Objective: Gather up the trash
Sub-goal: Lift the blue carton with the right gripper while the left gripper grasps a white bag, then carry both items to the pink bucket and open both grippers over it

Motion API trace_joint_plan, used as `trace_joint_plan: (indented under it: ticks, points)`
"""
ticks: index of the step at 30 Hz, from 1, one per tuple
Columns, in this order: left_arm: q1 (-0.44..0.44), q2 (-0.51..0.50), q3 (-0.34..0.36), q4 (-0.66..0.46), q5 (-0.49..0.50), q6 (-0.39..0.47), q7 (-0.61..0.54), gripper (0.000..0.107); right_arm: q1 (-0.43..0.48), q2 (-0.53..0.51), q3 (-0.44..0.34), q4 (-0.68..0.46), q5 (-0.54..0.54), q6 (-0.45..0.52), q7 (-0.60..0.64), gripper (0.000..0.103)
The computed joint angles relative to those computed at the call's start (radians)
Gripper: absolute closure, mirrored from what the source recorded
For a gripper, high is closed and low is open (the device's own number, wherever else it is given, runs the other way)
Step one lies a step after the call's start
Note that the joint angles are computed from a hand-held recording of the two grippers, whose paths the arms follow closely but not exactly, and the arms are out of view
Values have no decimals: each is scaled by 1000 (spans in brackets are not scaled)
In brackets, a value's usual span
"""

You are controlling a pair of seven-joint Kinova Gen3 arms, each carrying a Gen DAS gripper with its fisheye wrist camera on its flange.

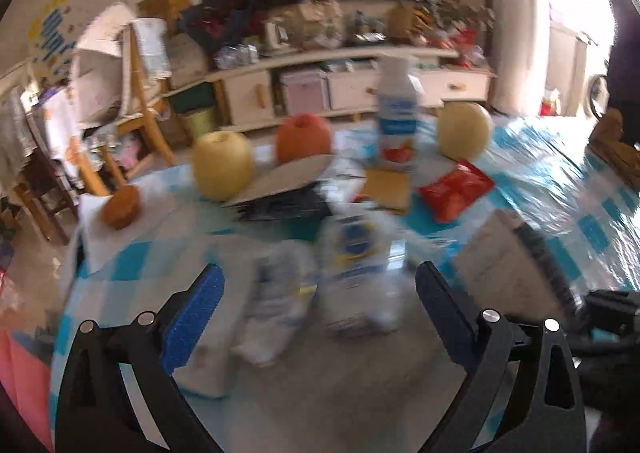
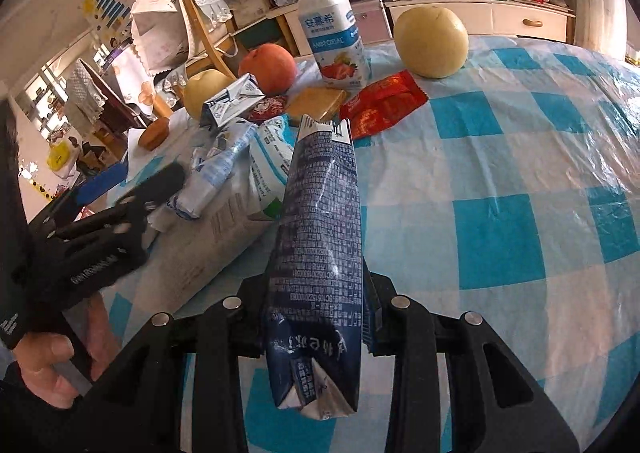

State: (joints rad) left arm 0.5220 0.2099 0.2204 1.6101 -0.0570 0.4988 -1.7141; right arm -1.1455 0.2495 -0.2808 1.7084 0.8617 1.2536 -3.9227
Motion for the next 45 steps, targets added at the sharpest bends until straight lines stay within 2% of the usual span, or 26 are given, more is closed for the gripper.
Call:
trace_joint_plan:
  ticks: [2,4,5,6,7,9,10,15,21,25,30,35,38,41,45]
  points:
    - [44,47,-9,-63,-28,59,54,12,0,-3,-1,10,5,-11,-8,68]
    - [50,89,-3,-116,-14,117,68,17,3,-5,-2,11,5,-14,0,68]
    - [52,104,-2,-132,-11,136,74,38,6,-6,-2,12,4,-18,5,67]
    - [72,123,-18,-147,-25,152,94,49,12,-8,-2,16,2,-29,14,66]
    - [89,130,-31,-150,-46,153,118,51,18,-12,-2,20,-2,-41,21,65]
    - [118,126,-52,-133,-86,125,158,74,25,-16,-1,31,0,-60,21,64]
    - [136,123,-67,-125,-112,113,183,76,27,-16,-1,31,1,-62,25,63]
    - [142,112,-66,-99,-153,88,226,79,34,-8,1,15,-9,-52,69,64]
    - [106,86,-46,-81,-133,88,213,83,30,-8,3,9,-12,-44,76,65]
    - [95,49,-47,-49,-147,63,217,83,10,0,0,-23,-8,11,95,65]
    - [10,-15,-6,-20,-42,58,135,83,-30,11,-3,-60,5,87,98,65]
    - [-39,-83,0,3,20,57,83,83,-69,28,-5,-113,34,166,126,65]
    - [-95,-137,-5,16,101,62,20,83,-94,53,3,-174,57,219,183,65]
    - [-152,-191,-24,25,199,77,-66,83,-111,81,18,-242,74,251,266,65]
    - [-235,-259,-98,30,349,122,-216,83,-137,123,53,-351,118,263,373,65]
